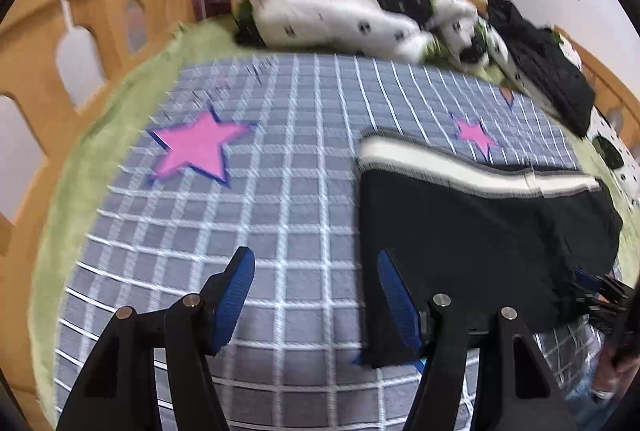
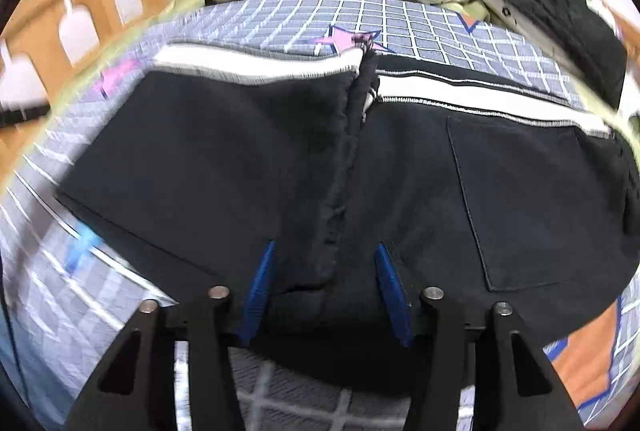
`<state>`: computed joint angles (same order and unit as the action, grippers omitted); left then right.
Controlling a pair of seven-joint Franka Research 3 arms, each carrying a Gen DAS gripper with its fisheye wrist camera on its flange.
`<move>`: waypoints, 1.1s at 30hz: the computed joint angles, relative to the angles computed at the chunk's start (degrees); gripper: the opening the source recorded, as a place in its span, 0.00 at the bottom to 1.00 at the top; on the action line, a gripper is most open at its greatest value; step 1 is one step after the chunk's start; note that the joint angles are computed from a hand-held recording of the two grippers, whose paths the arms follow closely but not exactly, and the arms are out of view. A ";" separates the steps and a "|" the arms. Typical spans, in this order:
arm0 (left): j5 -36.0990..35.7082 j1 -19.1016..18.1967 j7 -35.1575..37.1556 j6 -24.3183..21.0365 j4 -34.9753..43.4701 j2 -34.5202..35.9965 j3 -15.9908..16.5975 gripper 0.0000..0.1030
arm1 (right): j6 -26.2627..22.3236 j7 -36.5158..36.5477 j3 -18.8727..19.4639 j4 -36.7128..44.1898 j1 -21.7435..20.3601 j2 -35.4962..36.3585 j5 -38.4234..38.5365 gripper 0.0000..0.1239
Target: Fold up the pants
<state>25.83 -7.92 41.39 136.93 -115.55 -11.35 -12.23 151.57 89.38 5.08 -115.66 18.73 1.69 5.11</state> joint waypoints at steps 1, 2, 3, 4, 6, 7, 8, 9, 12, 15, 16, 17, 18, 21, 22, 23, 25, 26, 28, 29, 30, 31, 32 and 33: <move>1.59 0.52 -1.88 -0.06 -0.50 -1.18 -0.23 0.60 | 0.01 -1.48 0.04 -0.41 -0.20 -1.11 3.44 0.36; 2.29 0.83 -2.92 0.02 -0.85 -1.97 -0.28 0.60 | 0.77 -2.10 0.03 -0.58 -0.29 -2.01 6.25 0.36; 2.70 1.15 -3.83 0.03 -1.26 -3.03 -0.22 0.60 | 1.90 -1.44 -0.04 -0.84 -0.42 -2.99 7.07 0.36; 2.43 1.26 -3.58 -0.69 -1.36 -4.07 0.00 0.60 | 4.31 0.79 -0.14 -2.30 -0.77 -4.96 5.93 0.36; 2.37 1.53 -2.49 -2.12 -1.32 -5.37 0.13 0.60 | 6.58 5.10 0.15 -3.82 -1.98 -7.97 2.30 0.38; 3.52 1.94 -2.56 -2.86 -1.47 -6.12 -0.21 0.60 | 5.14 6.18 0.24 -3.46 -2.62 -9.54 0.85 0.38; 5.16 2.48 -3.15 -4.01 -1.38 -6.54 -0.85 0.60 | 2.54 6.31 0.11 -2.14 -3.15 -10.16 0.27 0.38; 7.01 3.07 -4.02 -5.83 -1.13 -6.93 -1.58 0.60 | -0.65 6.81 0.06 -0.79 -3.86 -11.11 -0.93 0.38; 6.67 2.95 -4.24 -6.31 -1.31 -7.81 -0.97 0.60 | -5.69 12.50 1.65 2.90 -7.21 -13.85 -11.23 0.38; 1.86 1.81 -3.56 -1.99 -1.89 -7.25 0.70 0.60 | -5.92 9.27 0.16 6.16 -8.14 -14.72 -11.49 0.53; -0.60 1.13 -2.15 -0.17 -1.75 -6.36 1.43 0.60 | -6.10 7.69 -0.80 7.28 -8.28 -14.61 -9.76 0.58; -2.30 0.72 -1.22 1.46 -1.81 -5.50 1.70 0.60 | -5.61 7.06 -1.28 7.16 -8.58 -15.07 -8.64 0.58; -3.42 0.55 -0.58 2.40 -1.65 -4.75 1.74 0.60 | -4.83 5.84 -2.12 7.30 -8.84 -14.92 -6.88 0.60; -6.89 -0.16 0.97 4.38 0.23 -0.39 1.51 0.60 | -4.96 2.63 -4.03 8.30 -9.90 -12.68 -2.30 0.63; -7.03 -0.22 0.59 4.88 0.79 0.87 1.15 0.60 | -5.31 2.24 -4.59 8.29 -10.41 -11.76 -0.82 0.63; -7.20 -0.31 0.34 6.14 1.33 2.59 0.96 0.60 | -5.53 2.27 -4.90 8.13 -10.91 -10.74 0.25 0.63; -7.56 -0.55 0.29 7.93 1.80 4.71 0.85 0.60 | -6.21 1.60 -5.84 7.25 -11.87 -8.61 2.76 0.63; -8.49 -0.81 1.27 8.88 2.16 6.10 0.98 0.60 | -5.77 1.89 -5.99 6.35 -12.47 -7.55 2.62 0.63; -10.61 -1.31 3.50 9.92 2.55 7.97 1.11 0.60 | -3.80 3.83 -6.09 4.08 -13.60 -5.87 0.65 0.62; -12.42 -1.55 6.03 10.48 3.00 9.55 1.27 0.60 | -2.43 4.68 -6.23 2.92 -14.03 -4.91 0.06 0.62; -13.13 -1.60 7.63 10.28 3.64 10.88 1.32 0.60 | -1.48 5.09 -6.38 2.13 -14.28 -4.19 -0.08 0.62; -12.82 -1.62 8.07 9.83 4.18 12.05 1.30 0.60 | -0.51 5.25 -6.63 1.63 -14.54 -2.97 0.28 0.60; -12.22 -1.69 7.74 9.21 4.75 12.91 1.27 0.60 | -0.02 4.77 -6.88 1.74 -14.72 -1.41 1.59 0.59; -12.05 -1.61 7.63 8.38 5.57 14.29 1.40 0.60 | 0.21 4.09 -7.01 2.00 -14.81 -0.20 3.11 0.58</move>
